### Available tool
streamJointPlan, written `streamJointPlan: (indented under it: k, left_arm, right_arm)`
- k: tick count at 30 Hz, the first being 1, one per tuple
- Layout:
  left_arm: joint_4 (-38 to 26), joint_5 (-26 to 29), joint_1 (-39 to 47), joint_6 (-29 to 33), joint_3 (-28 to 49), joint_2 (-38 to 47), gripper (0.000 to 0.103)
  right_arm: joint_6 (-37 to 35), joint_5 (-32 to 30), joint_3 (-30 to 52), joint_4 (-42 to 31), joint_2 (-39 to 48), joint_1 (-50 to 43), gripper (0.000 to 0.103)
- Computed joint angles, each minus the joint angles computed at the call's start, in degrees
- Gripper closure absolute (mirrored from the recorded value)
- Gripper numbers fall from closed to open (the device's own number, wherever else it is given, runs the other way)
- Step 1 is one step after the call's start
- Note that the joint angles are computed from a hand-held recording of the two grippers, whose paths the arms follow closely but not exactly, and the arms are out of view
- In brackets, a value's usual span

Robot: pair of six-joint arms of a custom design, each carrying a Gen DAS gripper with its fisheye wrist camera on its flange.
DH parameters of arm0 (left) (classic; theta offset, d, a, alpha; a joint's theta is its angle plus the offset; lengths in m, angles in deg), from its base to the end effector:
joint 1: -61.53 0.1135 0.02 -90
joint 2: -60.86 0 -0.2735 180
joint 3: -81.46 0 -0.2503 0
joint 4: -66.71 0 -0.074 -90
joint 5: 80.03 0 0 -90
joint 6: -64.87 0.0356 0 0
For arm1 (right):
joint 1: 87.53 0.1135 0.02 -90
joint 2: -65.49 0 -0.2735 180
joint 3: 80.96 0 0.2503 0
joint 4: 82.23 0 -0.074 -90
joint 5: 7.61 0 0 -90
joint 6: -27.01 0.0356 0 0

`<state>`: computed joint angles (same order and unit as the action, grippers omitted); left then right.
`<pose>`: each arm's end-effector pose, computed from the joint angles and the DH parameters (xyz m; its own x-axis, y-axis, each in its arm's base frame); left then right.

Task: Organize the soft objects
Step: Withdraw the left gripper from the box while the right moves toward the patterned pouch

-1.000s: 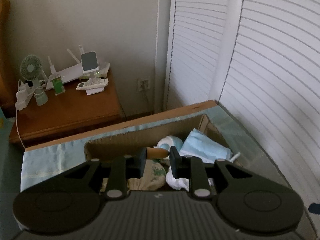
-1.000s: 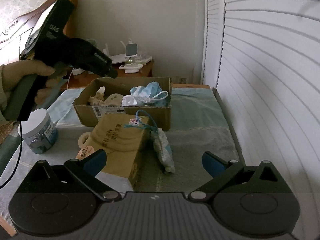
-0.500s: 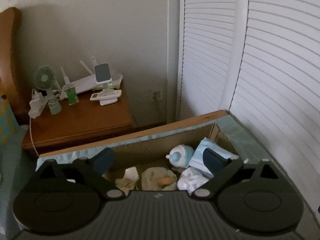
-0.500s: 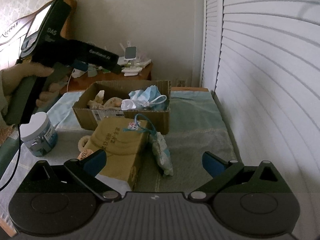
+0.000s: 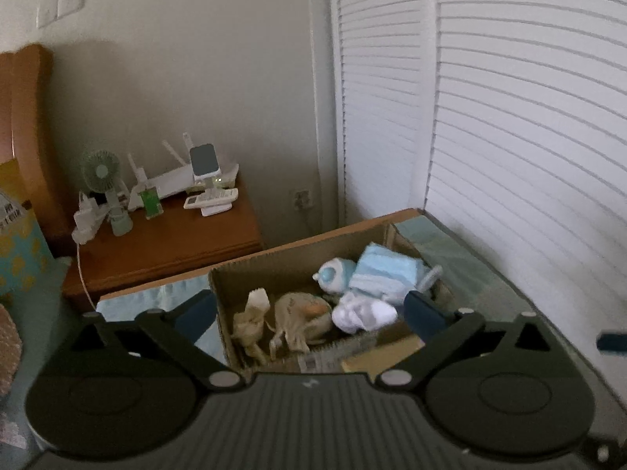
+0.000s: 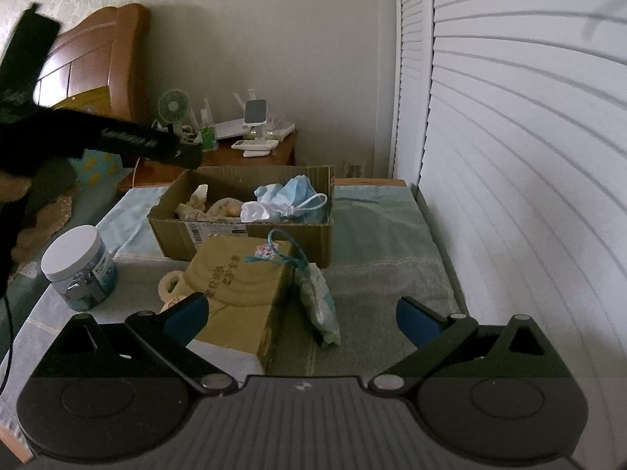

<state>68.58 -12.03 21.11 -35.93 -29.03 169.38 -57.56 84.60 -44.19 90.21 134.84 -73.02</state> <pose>0.3030 -0.2406 0.1507 -0.5216 0.2160 -0.8254 0.2811 0.9569 0.0728 0.2116 0.0533 0.1640 -0.6423 -0.0686 -0.7634 -0.1618 0.9857 0.0476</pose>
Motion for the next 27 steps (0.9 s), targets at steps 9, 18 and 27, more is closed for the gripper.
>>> streamJointPlan:
  k: [9, 18, 27]
  left_arm:
    - [6.9, -4.1, -4.58, -4.62, -13.46, -5.69, 0.001]
    - [12.41, -7.54, -7.55, -12.79, -21.49, -4.79, 0.001]
    - [16.02, -7.77, -7.4, -16.83, -23.63, -0.98, 0.001]
  right_arm:
    - [-0.1, 1.1, -3.01, 1.65, -0.53, -2.03, 0.0]
    - [-2.06, 0.95, -3.58, 11.68, 11.93, -5.93, 0.0]
    - [-5.03, 0.1, 1.9, 18.38, 25.47, -7.21, 0.0]
